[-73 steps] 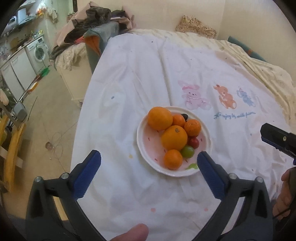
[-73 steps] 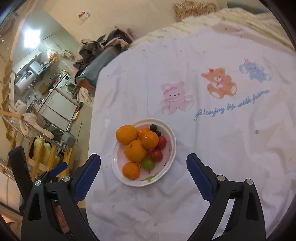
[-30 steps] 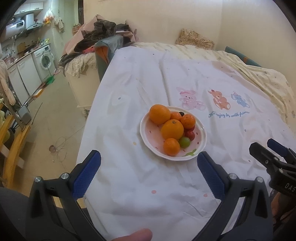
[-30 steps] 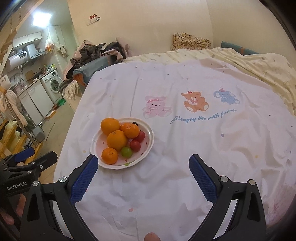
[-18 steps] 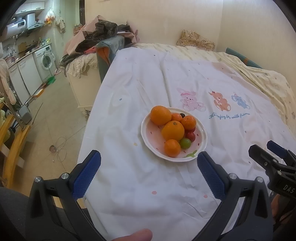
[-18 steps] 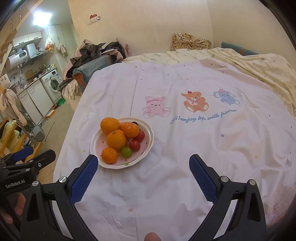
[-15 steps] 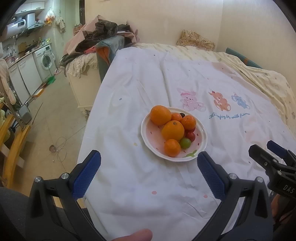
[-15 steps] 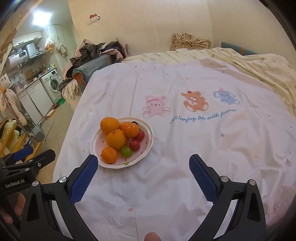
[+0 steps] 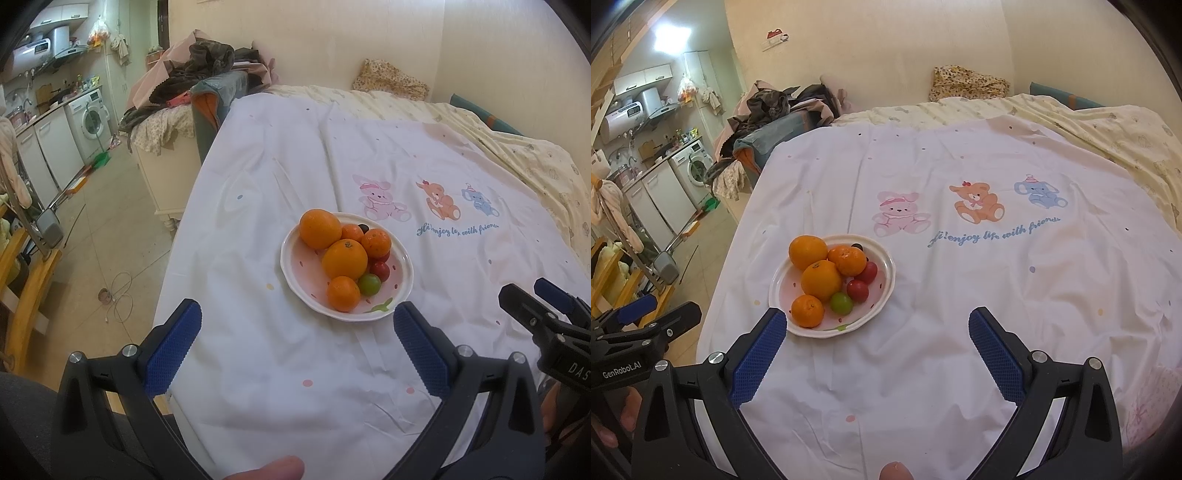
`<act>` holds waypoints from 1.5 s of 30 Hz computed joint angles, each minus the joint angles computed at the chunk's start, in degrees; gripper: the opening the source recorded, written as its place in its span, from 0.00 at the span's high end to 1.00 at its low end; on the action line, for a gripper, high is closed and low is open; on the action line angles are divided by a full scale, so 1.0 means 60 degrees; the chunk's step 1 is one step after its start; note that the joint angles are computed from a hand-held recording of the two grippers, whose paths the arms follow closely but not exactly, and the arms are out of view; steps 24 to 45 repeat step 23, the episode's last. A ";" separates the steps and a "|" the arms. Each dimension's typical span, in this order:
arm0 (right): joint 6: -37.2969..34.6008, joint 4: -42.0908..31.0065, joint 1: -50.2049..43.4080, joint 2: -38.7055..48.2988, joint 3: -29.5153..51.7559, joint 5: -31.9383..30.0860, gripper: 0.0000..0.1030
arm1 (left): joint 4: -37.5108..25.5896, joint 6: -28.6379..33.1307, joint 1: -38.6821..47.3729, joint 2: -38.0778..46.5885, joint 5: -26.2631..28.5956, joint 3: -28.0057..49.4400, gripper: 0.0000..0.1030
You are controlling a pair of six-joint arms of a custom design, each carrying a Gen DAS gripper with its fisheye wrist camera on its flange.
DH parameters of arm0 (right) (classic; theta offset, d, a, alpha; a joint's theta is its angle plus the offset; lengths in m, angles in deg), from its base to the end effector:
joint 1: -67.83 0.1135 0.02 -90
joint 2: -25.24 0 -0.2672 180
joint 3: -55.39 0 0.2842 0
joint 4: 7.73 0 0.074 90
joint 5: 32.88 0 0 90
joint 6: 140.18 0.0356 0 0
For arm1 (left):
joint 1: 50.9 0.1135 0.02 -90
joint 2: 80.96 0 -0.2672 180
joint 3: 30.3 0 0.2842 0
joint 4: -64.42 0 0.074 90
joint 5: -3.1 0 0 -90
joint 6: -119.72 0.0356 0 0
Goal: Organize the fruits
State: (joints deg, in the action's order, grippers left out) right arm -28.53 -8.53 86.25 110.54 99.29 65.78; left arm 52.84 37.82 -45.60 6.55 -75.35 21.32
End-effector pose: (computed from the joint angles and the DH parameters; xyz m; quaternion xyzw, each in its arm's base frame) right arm 0.2789 0.0872 0.1185 0.0563 0.9104 0.0736 0.4032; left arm 0.3116 0.0217 0.1336 0.0591 0.9260 -0.0510 0.3693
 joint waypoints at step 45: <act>-0.0067 0.0001 0.0017 -0.0033 -0.0018 0.0111 0.01 | -0.0076 -0.0142 0.0008 0.0119 0.0025 -0.0038 0.00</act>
